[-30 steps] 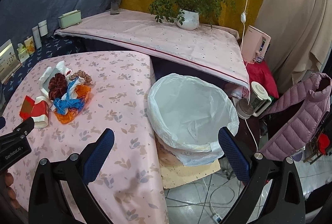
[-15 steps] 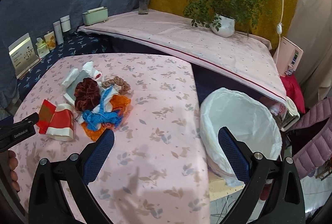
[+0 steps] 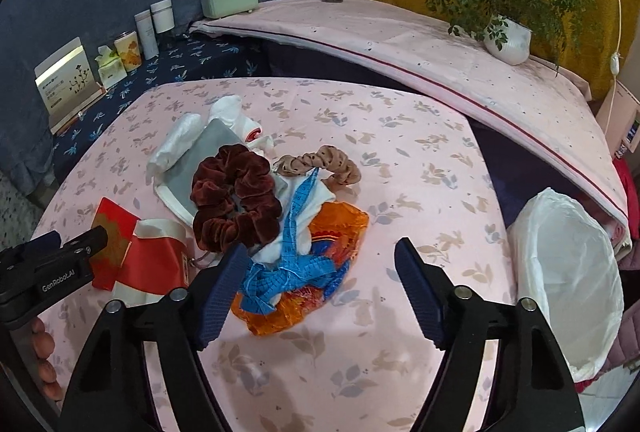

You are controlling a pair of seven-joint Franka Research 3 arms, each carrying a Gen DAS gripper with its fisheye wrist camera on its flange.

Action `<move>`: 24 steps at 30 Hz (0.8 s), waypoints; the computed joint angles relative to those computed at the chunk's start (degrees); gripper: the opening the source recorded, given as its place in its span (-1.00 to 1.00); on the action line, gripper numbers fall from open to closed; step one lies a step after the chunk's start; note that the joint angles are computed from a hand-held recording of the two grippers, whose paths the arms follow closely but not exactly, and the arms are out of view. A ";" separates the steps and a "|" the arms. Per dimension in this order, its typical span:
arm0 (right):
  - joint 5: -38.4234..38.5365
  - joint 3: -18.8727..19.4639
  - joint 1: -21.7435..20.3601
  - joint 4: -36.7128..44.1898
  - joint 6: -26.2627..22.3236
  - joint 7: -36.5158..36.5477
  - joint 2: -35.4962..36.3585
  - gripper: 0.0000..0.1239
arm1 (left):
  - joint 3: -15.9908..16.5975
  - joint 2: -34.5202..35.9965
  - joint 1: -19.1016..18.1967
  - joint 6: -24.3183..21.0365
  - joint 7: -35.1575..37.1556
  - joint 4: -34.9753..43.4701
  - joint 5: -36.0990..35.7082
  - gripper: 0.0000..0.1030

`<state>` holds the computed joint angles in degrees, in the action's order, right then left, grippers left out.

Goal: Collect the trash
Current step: 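Grasp the red envelope with the left tool while the right tool grasps the blue ribbon, then carry envelope and ribbon over the white bin and open both tools to drop them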

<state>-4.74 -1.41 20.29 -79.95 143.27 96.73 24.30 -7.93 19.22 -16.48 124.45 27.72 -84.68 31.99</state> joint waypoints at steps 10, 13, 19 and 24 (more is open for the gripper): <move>5.91 1.92 -0.97 7.02 -6.10 -3.96 6.10 -0.78 | -0.58 0.15 1.68 3.02 2.87 -1.51 -5.16 -0.71; 6.42 1.83 -0.84 5.04 -5.11 -4.36 4.92 -0.81 | -0.56 -0.34 1.53 3.43 2.71 -1.91 -5.19 -0.85; 7.75 1.83 -1.52 0.53 -3.48 -4.61 1.10 -0.83 | -0.47 -2.02 0.75 3.45 1.09 -2.52 -3.31 -0.92; 9.48 2.29 -2.78 -3.80 -1.09 -5.49 -3.13 -0.83 | -0.93 -3.76 0.05 3.82 -0.10 -2.66 -1.53 -0.92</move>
